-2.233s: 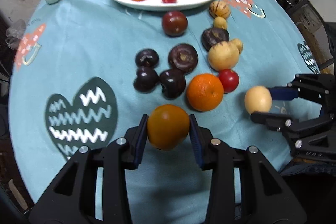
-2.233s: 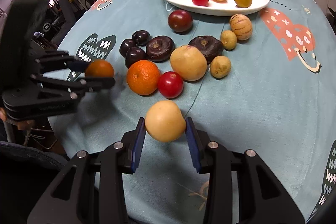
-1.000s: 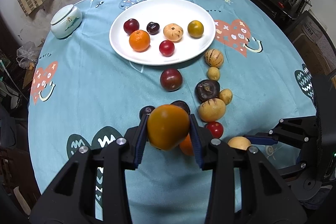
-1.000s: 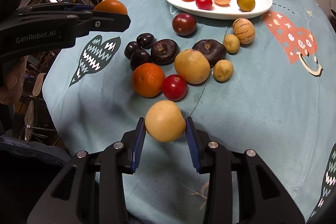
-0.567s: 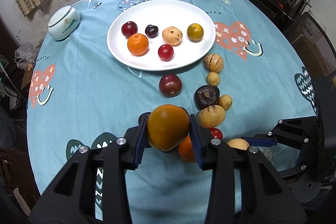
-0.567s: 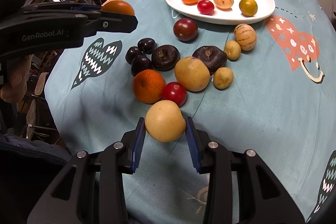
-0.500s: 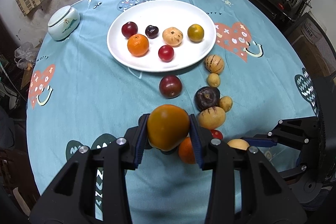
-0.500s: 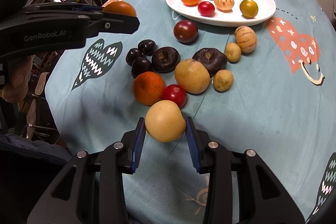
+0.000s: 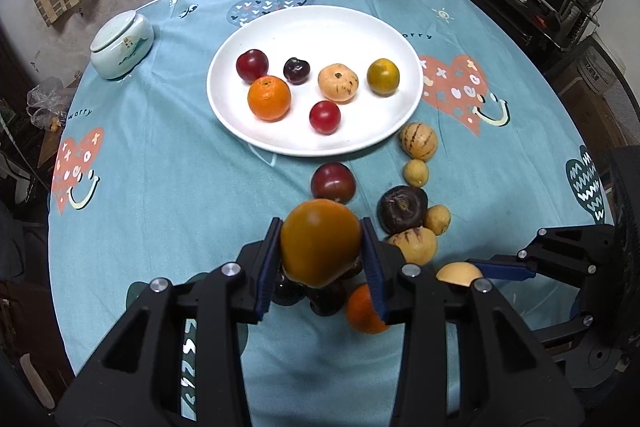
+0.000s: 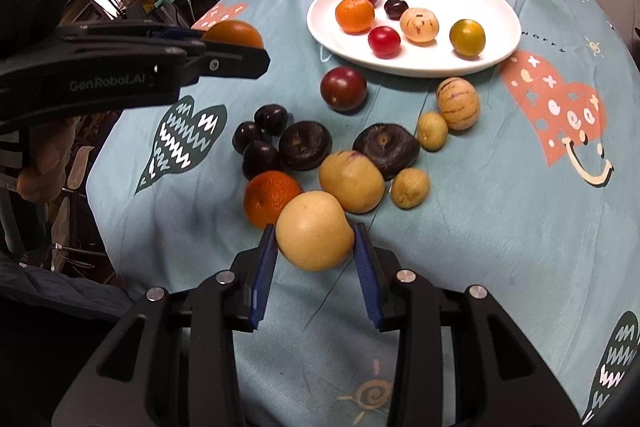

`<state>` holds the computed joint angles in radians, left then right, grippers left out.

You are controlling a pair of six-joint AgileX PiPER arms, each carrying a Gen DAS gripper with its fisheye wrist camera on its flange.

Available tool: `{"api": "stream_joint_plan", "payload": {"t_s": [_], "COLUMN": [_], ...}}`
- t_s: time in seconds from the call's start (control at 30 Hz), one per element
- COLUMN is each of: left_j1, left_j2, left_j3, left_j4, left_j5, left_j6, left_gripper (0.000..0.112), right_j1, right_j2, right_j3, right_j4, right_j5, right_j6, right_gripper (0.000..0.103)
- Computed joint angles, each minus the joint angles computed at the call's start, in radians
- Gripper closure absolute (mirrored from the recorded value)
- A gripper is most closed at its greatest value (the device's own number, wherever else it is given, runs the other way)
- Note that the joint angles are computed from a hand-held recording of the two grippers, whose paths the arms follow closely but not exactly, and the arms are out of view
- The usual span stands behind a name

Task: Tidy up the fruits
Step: 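Grasp a pale yellow pear with the right tool while the left tool grasps an orange, then carry the orange and pale pear over the plate and open both tools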

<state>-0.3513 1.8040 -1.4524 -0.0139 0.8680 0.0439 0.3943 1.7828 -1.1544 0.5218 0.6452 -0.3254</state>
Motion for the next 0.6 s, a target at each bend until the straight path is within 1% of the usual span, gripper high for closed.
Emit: {"api": "stream_joint_plan", "payload": {"t_s": [0.33,0.6], "left_j1": [0.005,0.005], "left_j2": [0.019,0.031], "left_j3": [0.022,0.026], "left_j4": [-0.008,-0.003], "left_j5": [0.012,0.009], "left_j6": [-0.008,-0.015], "left_gripper": [0.074,0.073], "right_j1": [0.005,0.005], "right_j2": [0.021,0.031], "right_j3": [-0.004,-0.003], "right_j4": [0.004,0.019], "right_j5": [0.019,0.016], "right_j6": [-0.006,-0.019], "right_gripper": [0.064,0.064]}}
